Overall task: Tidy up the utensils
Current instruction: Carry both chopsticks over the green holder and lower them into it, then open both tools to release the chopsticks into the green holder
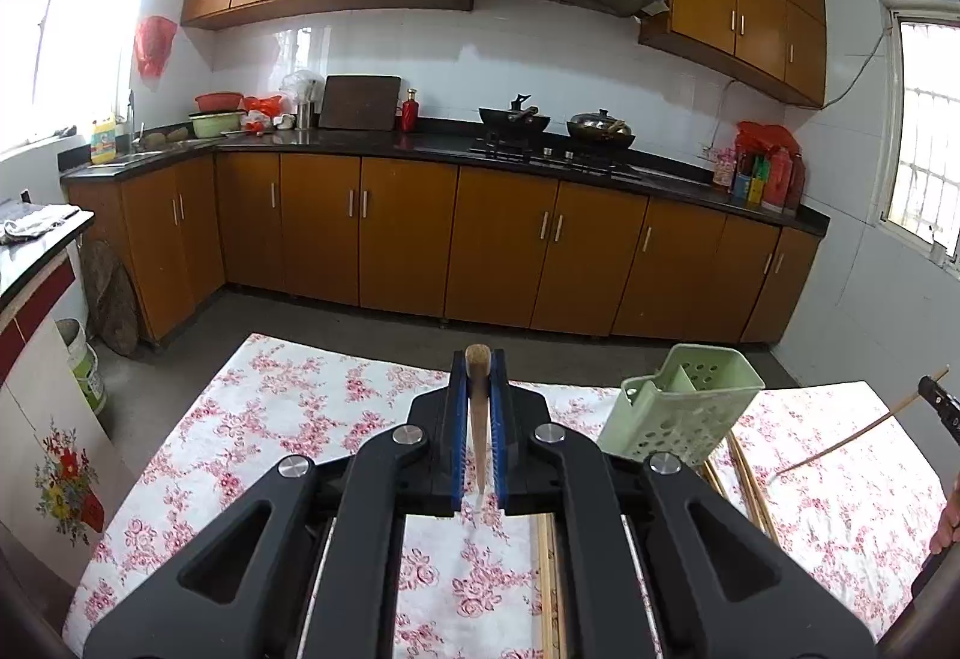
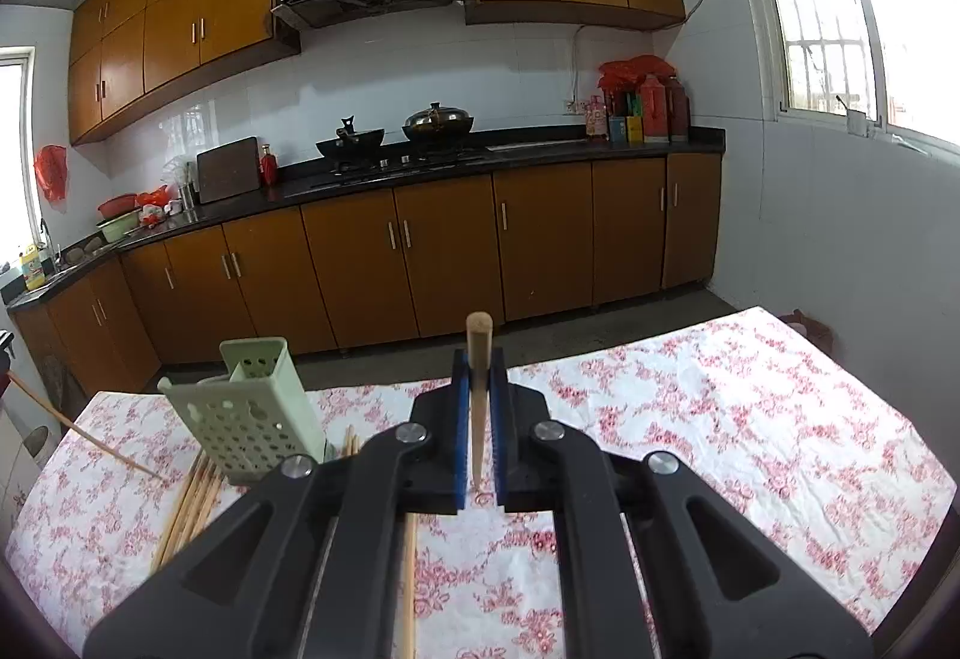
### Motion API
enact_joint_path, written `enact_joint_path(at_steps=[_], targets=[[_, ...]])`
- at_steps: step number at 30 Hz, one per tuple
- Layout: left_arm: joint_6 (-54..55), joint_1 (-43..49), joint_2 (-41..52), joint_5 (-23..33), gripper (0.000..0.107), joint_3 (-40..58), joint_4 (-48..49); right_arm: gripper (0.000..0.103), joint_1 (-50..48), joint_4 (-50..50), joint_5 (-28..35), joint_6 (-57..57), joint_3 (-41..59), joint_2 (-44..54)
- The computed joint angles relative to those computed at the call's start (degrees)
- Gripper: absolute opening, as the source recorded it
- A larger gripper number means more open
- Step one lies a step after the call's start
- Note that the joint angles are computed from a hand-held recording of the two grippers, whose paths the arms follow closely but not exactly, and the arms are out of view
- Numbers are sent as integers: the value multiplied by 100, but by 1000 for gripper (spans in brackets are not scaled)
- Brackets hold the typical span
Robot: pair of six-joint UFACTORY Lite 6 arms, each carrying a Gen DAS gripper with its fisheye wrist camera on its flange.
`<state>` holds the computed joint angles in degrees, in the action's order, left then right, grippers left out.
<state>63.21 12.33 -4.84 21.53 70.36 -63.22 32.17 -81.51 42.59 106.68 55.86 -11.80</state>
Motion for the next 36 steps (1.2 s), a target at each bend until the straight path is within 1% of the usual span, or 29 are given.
enact_joint_path(at_steps=[4, 8, 11, 15, 18, 22, 26, 33, 36], targets=[[-640, -67, 171, 71, 7, 653, 532, 7, -140, 208, -156, -495, 726, 96], [-1521, -277, 445, 277, 7, 1748, 1122, 7, -196, 512, -409, -1104, 1816, 323], [-2147, -510, 704, 343, 7, 2574, 1451, 7, -154, 765, -621, -1570, 2828, 728], [-2946, -997, 1073, 89, 7, 3392, 2014, 7, -79, 1052, -800, -2039, 3839, 1361], [-3465, -1350, 1379, -54, 7, 3821, 2358, 7, -28, 1191, -937, -2266, 4349, 1773], [-3440, -1568, 1610, -141, 7, 3827, 2124, 7, -52, 1311, -1100, -2432, 4789, 2323], [-3192, -1738, 1779, -394, 7, 3489, 1850, 7, -146, 1473, -1305, -2495, 4931, 2751], [-3095, -1819, 1966, -450, 7, 3024, 1752, 7, -219, 1335, -1559, -2105, 4542, 2993], [-3261, -1855, 2018, -439, 7, 2958, 1949, 8, -257, 1340, -1608, -2054, 4461, 3038]])
